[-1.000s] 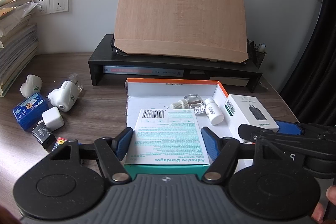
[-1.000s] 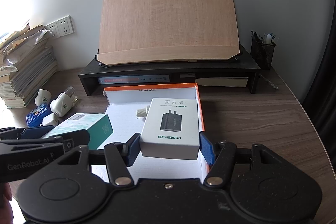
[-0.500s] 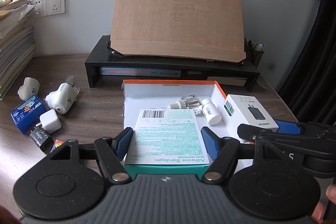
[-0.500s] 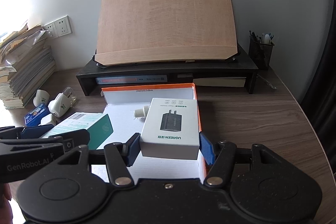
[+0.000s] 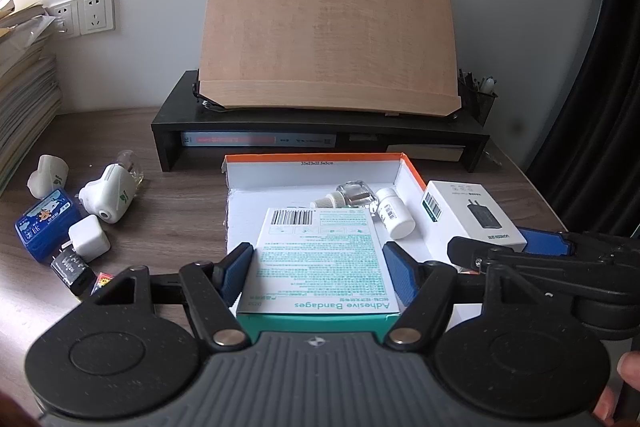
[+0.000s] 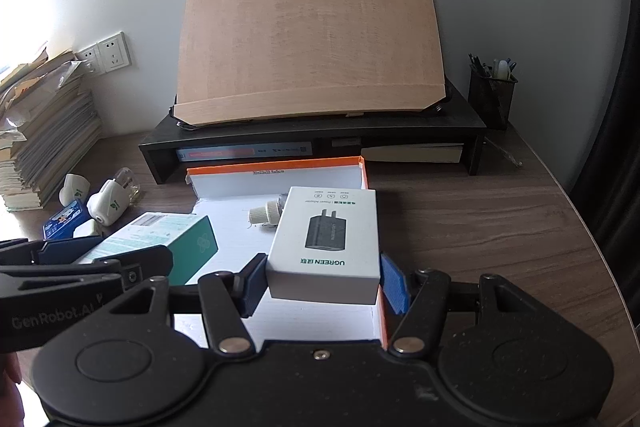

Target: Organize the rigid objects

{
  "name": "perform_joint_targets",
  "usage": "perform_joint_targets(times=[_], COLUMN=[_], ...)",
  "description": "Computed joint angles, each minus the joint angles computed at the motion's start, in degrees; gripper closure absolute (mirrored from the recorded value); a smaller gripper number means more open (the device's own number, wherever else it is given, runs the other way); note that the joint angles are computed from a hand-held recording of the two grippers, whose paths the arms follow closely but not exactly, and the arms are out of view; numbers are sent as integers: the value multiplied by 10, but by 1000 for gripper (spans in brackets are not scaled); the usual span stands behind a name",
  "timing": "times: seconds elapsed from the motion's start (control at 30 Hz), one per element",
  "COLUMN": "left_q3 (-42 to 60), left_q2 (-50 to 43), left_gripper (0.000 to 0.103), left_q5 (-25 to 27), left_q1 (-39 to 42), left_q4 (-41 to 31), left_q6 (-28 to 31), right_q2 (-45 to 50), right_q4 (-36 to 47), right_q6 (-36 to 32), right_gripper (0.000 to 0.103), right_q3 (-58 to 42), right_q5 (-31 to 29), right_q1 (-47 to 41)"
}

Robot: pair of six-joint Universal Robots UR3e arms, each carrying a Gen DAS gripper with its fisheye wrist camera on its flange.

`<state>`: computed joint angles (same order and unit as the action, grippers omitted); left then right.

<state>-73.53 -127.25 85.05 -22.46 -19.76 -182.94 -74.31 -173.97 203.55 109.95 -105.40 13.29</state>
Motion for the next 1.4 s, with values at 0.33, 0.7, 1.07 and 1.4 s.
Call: perform_joint_targets(times=[0.33, 0.7, 1.07, 1.4], left_q3=[5, 22, 46, 68], left_q2=[-3, -13, -29, -43], left_gripper=[31, 31, 31, 31], left_q5=[1, 1, 3, 7], left_q1=[-1, -2, -5, -7], left_q4=[-3, -13, -25, -32], left_q6=[2, 2, -2, -4], right_q2=[3, 8, 20, 26], right_q4=[3, 2, 5, 7], right_q6=[2, -2, -2, -3], right_gripper=[31, 31, 31, 31], right_q3=[-3, -6, -16, -22], right_q5=[1, 8, 11, 11], right_q1=[0, -8, -13, -14])
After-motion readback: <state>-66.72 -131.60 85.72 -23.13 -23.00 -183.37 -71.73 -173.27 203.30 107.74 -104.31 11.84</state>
